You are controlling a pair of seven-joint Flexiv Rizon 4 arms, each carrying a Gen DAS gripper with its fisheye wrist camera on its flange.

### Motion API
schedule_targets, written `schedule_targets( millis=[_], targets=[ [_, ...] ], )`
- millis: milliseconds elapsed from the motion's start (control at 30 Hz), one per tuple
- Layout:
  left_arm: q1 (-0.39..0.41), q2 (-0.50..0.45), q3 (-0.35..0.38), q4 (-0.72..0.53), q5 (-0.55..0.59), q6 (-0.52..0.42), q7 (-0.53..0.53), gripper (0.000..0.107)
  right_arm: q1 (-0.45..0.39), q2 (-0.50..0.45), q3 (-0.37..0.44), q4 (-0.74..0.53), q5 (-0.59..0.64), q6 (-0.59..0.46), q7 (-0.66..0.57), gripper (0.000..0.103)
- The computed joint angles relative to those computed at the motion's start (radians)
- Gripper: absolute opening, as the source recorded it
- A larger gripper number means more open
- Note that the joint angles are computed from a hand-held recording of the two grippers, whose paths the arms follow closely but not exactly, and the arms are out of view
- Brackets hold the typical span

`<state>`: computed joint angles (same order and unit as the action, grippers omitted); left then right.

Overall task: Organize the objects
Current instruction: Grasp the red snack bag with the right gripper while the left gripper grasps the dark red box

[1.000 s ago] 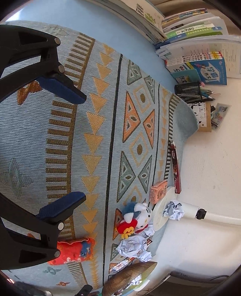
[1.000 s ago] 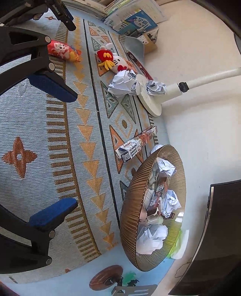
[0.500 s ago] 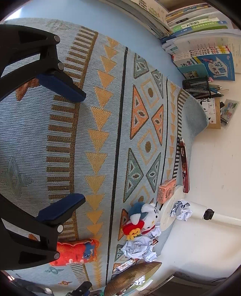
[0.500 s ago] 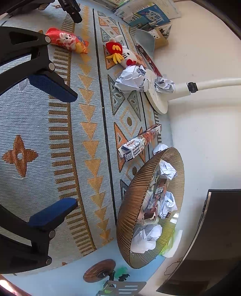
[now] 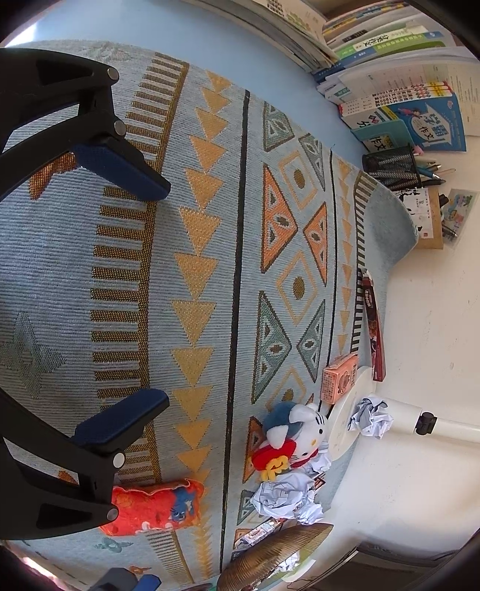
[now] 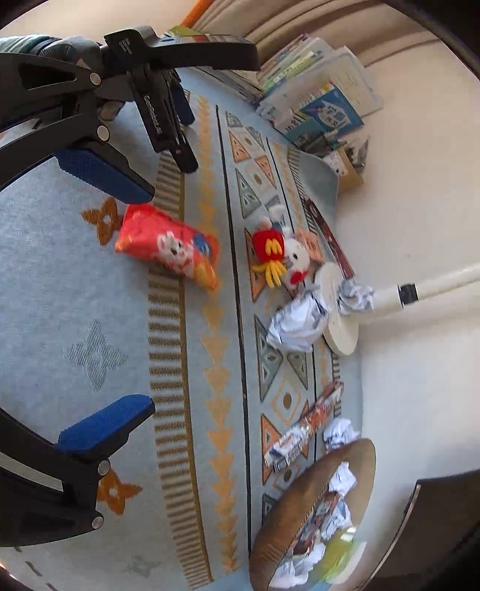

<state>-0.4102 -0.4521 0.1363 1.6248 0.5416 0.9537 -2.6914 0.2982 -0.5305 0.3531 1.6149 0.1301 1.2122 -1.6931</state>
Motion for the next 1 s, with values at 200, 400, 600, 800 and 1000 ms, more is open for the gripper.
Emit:
schedule_targets(
  millis=[200, 400, 600, 800, 1000],
  targets=[
    [0.002, -0.005, 0.015, -0.088, 0.064, -0.053, 0.211, 0.102, 0.184, -0.039, -0.181, 0.015, -0.23, 0.001, 0.244, 0.103],
    [0.122, -0.111, 0.007, -0.287, 0.047, 0.018, 0.441, 0.102, 0.182, -0.102, -0.199, -0.073, -0.314, -0.027, 0.369, 0.083],
    [0.229, -0.345, -0.033, -0.581, -0.128, 0.026, 0.721, 0.102, 0.129, -0.13, -0.132, -0.096, -0.301, 0.027, 0.338, 0.076],
    [0.247, -0.552, -0.031, -0.879, -0.268, -0.175, 0.959, 0.064, 0.134, -0.128, -0.138, -0.082, -0.29, 0.052, 0.346, 0.073],
    [0.222, -0.537, 0.002, -0.827, -0.33, -0.12, 0.953, 0.026, 0.149, -0.127, -0.161, -0.063, -0.322, 0.067, 0.366, 0.074]
  ],
)
